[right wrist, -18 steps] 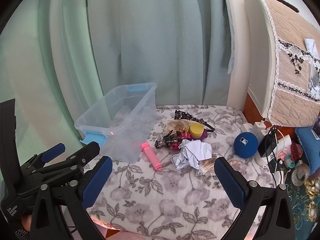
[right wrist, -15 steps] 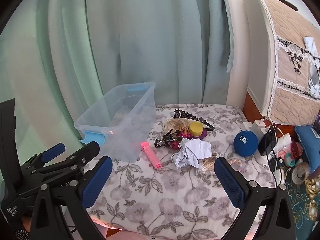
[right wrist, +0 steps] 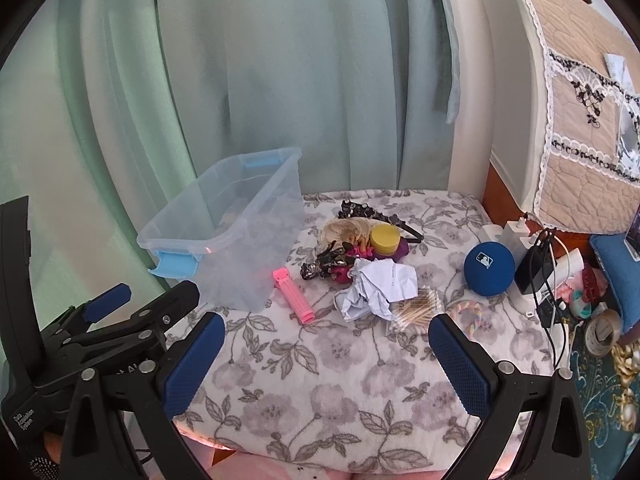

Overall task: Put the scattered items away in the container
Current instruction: 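Move left gripper to crumpled white paper while right gripper moves to rainbow rope toy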

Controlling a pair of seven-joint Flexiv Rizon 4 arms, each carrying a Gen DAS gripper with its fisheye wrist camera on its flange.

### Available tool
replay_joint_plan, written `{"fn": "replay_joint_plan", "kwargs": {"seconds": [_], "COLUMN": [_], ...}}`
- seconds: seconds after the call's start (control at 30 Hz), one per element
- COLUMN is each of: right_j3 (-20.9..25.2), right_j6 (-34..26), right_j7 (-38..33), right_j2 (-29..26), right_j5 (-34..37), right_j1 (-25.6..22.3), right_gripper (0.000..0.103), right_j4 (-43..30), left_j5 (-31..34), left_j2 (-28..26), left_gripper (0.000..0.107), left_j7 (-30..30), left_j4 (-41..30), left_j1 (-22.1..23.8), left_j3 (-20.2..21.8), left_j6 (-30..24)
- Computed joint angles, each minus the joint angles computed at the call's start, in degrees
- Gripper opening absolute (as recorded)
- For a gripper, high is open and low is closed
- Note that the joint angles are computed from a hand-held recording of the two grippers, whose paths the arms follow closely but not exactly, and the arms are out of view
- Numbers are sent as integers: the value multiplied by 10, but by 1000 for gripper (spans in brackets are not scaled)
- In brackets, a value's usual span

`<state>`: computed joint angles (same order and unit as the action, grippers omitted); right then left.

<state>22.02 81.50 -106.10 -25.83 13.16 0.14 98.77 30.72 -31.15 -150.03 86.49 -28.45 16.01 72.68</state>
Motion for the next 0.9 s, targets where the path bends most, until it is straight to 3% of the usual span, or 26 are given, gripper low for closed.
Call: {"fn": "replay_joint_plan", "kwargs": {"seconds": [0.2, 0.33, 0.63, 0.9], "right_j3": [-31, -48, -71, -71], "right_j6": [-8, -24, -67, -136], "right_j7": [28, 56, 106, 117], "right_j2": [-21, -44, -110, -182], "right_j5": [-18, -34, -59, -58], "right_j1": [2, 3, 3, -9], "right_gripper": [103, 103, 93, 78], "right_j4": [-15, -37, -108, -198], "left_j5": [-58, -126, -235, -283], "left_j2": [-38, -70, -148, -232], "left_gripper": [103, 103, 102, 97], "left_j7": [92, 179, 289, 348], "left_j4": [-23, -46, -136, -256], "left_j1": [40, 66, 75, 78], "left_j3": [-57, -100, -120, -129], "left_j6": [24, 5, -55, -130]}}
